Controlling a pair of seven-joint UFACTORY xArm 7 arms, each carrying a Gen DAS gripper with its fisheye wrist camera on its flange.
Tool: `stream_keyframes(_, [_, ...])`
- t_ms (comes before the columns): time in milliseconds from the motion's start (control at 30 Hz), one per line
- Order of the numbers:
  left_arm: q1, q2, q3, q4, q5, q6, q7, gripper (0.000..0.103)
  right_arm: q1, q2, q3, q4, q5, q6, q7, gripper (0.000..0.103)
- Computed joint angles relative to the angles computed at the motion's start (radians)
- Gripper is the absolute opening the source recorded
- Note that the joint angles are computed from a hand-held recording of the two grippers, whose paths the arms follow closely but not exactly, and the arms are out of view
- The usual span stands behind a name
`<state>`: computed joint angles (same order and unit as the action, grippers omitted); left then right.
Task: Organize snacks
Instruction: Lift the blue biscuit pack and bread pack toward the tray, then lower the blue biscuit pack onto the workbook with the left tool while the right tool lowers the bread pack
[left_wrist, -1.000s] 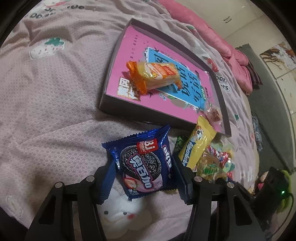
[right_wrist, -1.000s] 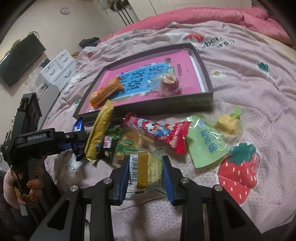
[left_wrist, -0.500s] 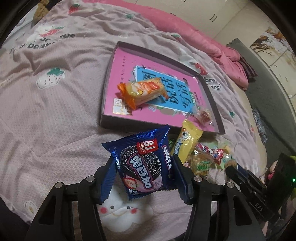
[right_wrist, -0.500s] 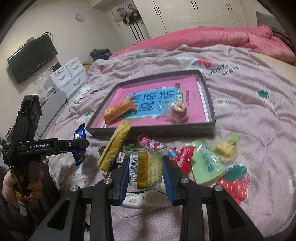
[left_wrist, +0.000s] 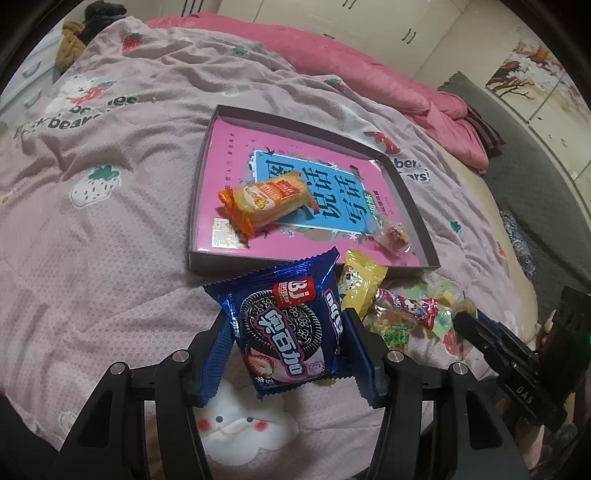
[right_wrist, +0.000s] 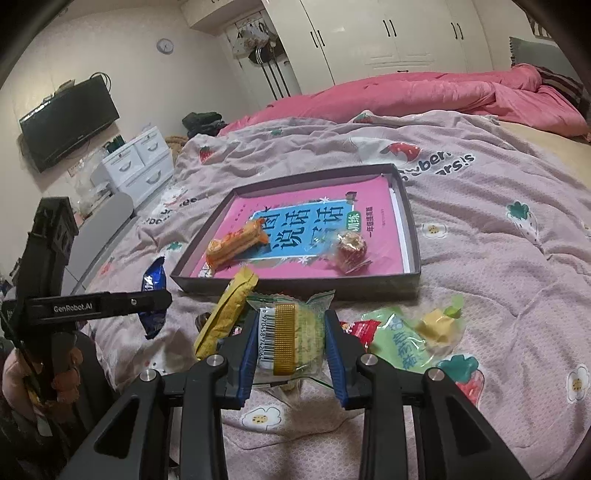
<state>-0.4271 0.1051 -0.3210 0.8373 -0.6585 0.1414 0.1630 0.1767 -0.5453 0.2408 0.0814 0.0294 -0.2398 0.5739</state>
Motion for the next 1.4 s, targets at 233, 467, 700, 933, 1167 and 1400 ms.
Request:
stream_keyframes(233, [-0.010, 0.004, 0.010, 0.010, 0.067, -0.022, -0.043, 0.060, -0.027, -0.020, 0.010, -0.008, 0.006, -0.020, -0.005, 0.034])
stream_keyframes(467, [-0.005, 0.016, 0.012, 0.032, 0.154, -0.037, -0.103, 0.060, -0.043, -0.014, -0.007, -0.008, 0.008, -0.047, -0.021, 0.034])
stream_keyframes(700, [-0.011, 0.056, 0.033, 0.081, 0.279, -0.045, -0.196, 0.060, -0.067, 0.012, -0.020, 0.006, 0.015, -0.079, -0.056, 0.034])
stream_keyframes(933, [-0.013, 0.110, 0.046, 0.141, 0.400, -0.049, -0.287, 0.060, -0.063, 0.042, -0.063, 0.014, 0.026, -0.115, -0.084, 0.034])
stream_keyframes(1167, [-0.029, 0.158, 0.065, 0.194, 0.490, -0.057, -0.358, 0.060, -0.060, 0.064, -0.100, 0.022, 0.032, -0.136, -0.106, 0.034])
stream_keyframes(1400, [-0.082, 0.212, 0.127, 0.253, 0.606, -0.059, -0.436, 0.060, -0.065, 0.107, -0.137, 0.044, 0.028, -0.173, -0.133, 0.034])
